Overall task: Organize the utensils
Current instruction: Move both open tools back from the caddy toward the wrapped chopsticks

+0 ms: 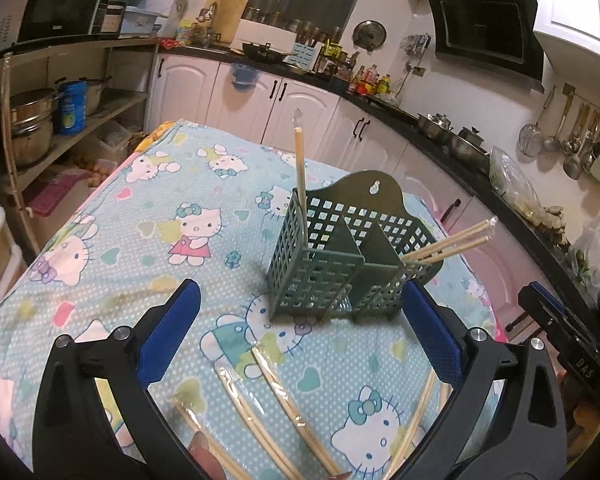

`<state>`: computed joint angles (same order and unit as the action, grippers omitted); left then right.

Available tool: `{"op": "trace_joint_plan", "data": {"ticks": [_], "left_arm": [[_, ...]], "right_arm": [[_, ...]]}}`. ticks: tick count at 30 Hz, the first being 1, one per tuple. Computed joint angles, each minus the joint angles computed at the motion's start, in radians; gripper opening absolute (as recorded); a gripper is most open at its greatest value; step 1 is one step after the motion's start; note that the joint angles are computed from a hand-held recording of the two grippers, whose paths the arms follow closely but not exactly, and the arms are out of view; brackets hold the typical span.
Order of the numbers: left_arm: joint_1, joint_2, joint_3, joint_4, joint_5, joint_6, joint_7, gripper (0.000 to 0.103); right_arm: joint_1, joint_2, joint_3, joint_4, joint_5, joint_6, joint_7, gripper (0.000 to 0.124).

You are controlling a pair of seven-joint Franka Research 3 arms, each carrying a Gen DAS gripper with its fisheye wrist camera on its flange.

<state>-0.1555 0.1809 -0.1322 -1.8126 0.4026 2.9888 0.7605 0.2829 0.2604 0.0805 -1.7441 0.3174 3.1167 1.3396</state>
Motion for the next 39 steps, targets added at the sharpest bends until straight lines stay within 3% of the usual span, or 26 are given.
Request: {"op": "trace_joint_plan", "data": {"ticks": [20, 39], "left_arm": [[-0.008, -0.063, -0.014, -0.105, 0.015, -0.009, -0.021, 0.092], [0.001, -0.115, -0.036, -0.221, -0.021, -0.037, 0.021, 0.092]], "right_arm": [[-0.014, -0.090, 0.033, -0.155, 0.065, 0.019, -0.046, 0.069], [-0.012, -0.131, 0.007, -0.250, 0.058, -0.013, -0.019, 0.069]]}}
